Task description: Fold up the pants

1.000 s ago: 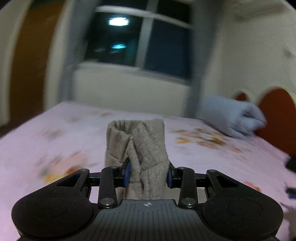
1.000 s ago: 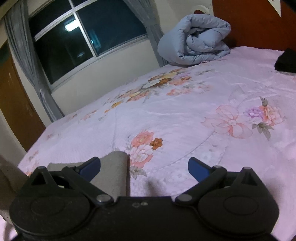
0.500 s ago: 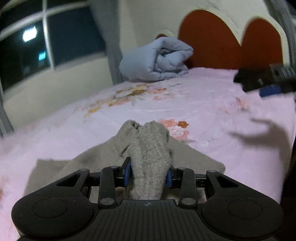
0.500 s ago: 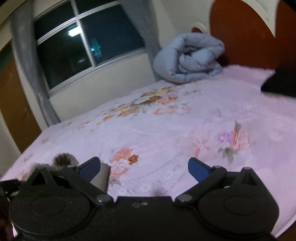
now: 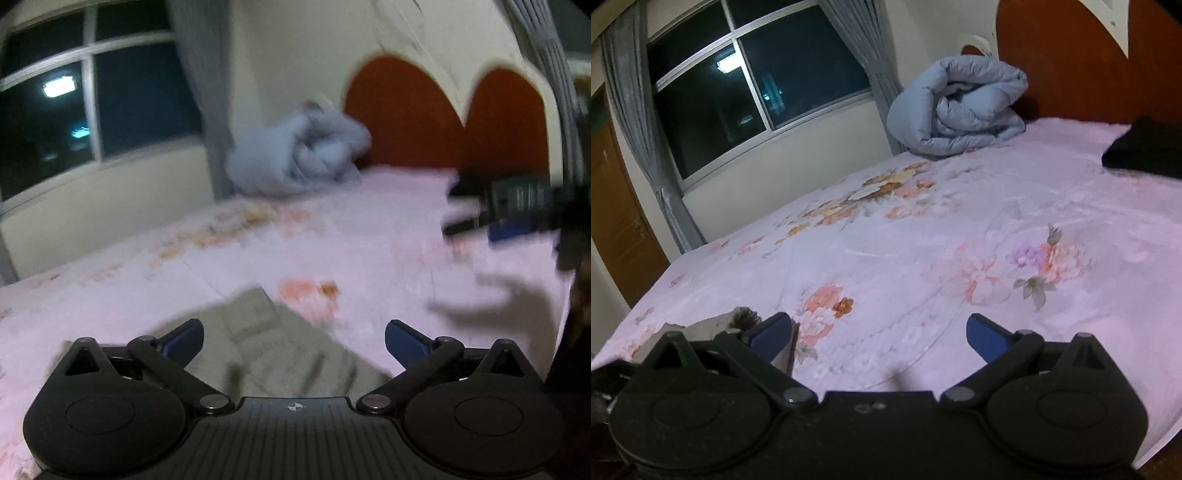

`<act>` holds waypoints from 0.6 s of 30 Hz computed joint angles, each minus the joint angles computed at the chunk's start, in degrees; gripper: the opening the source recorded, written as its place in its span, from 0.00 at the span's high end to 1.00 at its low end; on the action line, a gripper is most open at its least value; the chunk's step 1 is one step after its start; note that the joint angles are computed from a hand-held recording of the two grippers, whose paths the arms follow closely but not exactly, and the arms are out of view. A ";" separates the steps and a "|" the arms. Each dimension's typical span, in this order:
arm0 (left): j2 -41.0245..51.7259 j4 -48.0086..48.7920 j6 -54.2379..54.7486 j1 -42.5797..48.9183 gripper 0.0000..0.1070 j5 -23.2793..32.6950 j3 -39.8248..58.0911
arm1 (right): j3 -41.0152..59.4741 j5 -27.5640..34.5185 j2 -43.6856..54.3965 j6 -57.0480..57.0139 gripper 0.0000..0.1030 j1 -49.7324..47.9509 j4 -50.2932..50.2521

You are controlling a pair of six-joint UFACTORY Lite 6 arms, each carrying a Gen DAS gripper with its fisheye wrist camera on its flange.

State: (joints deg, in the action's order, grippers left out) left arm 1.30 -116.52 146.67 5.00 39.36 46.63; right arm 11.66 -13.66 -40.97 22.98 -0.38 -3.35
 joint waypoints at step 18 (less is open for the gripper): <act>35.99 38.03 -65.59 41.42 0.04 6.95 44.24 | 28.78 -0.91 37.98 22.09 0.57 24.75 -11.90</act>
State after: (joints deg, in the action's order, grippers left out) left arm 37.29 -78.49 81.08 46.42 46.31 90.87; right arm 40.43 -14.57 -2.99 45.07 24.36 -15.24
